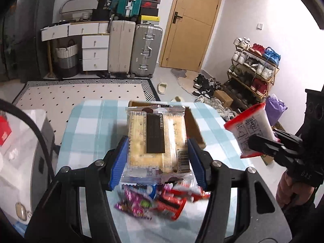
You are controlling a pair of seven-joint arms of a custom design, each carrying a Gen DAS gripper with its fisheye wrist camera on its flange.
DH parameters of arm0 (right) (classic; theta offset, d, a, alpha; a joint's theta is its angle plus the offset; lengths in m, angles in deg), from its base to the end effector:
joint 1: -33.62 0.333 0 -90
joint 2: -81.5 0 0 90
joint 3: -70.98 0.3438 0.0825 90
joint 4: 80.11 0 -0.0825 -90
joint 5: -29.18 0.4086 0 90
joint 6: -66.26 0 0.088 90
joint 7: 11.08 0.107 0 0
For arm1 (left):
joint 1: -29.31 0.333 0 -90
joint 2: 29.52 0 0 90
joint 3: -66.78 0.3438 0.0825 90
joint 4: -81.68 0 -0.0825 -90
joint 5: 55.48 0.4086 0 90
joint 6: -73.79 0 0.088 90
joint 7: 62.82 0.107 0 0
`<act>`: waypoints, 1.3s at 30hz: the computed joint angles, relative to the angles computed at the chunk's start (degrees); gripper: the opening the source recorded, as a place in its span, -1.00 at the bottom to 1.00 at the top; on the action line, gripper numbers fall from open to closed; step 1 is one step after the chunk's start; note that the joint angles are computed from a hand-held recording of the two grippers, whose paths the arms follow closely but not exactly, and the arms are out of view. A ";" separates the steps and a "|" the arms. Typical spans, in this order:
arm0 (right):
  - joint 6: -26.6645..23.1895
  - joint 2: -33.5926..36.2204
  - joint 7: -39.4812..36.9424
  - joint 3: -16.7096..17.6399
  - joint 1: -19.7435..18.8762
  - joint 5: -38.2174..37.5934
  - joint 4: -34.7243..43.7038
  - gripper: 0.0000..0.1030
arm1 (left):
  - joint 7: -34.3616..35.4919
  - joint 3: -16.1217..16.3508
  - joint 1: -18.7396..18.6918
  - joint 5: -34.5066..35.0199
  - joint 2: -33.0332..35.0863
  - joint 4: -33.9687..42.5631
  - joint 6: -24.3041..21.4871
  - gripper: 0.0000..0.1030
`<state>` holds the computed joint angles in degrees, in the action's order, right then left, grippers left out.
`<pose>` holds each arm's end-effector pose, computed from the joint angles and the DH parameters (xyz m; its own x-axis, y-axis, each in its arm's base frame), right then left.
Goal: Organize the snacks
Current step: 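Lift both packets over the box and open both grippers inside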
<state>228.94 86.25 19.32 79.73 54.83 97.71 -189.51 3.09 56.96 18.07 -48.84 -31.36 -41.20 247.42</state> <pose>0.5819 0.2760 0.5418 0.6162 -0.7393 -0.2716 -0.5378 -0.1430 -0.8309 0.5586 -0.2256 0.5434 -0.1637 -0.9603 0.2261 -0.6442 -0.0696 -0.7617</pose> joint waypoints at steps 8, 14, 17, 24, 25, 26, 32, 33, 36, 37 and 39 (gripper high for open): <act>-4.13 9.10 9.59 -0.66 -2.04 -9.31 14.04 -0.59 | 7.42 -3.33 3.51 -3.87 11.88 18.18 -9.51 0.07; -7.43 18.38 19.37 -1.07 -3.30 -19.28 25.56 -0.59 | 5.28 -4.41 3.42 2.20 23.56 32.58 -16.48 0.07; -8.85 22.41 22.54 -1.07 -3.92 -23.03 29.80 -0.59 | 5.31 -5.33 3.47 2.65 29.13 38.74 -19.64 0.07; -11.82 29.52 27.77 -1.14 -5.14 -28.99 35.00 -0.59 | 5.62 -5.61 2.65 3.24 38.55 48.87 -25.46 0.07; -12.24 30.45 28.49 -1.26 -5.21 -29.70 35.66 -0.59 | 5.67 -5.42 2.25 3.53 40.11 50.63 -26.29 0.07; -12.47 31.29 29.17 -1.41 -5.20 -30.44 36.30 -0.59 | 5.44 -5.30 2.07 3.69 40.53 50.38 -25.99 0.07; -14.31 35.91 31.71 -1.74 -5.36 -34.12 40.67 -0.59 | 5.84 -5.26 1.35 3.59 46.03 56.34 -28.41 0.07; -14.70 36.59 31.98 -1.71 -5.44 -34.51 41.41 -0.59 | 5.89 -5.18 1.14 3.57 46.90 57.56 -29.06 0.07; -15.32 37.93 32.58 -1.66 -5.51 -35.52 42.68 -0.59 | 6.40 -5.58 1.63 3.08 46.47 55.93 -28.09 0.07; -15.64 38.51 32.87 -1.80 -5.37 -36.04 43.31 -0.59 | 6.39 -5.24 1.23 3.45 47.14 56.90 -28.49 0.07; -15.37 38.89 33.25 -2.09 -5.07 -36.90 43.36 -0.59 | 6.40 -5.19 0.97 3.37 48.15 58.37 -29.32 0.07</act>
<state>213.57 125.14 52.56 77.63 49.76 60.81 -146.15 9.49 51.77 19.04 -45.47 16.79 17.16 218.10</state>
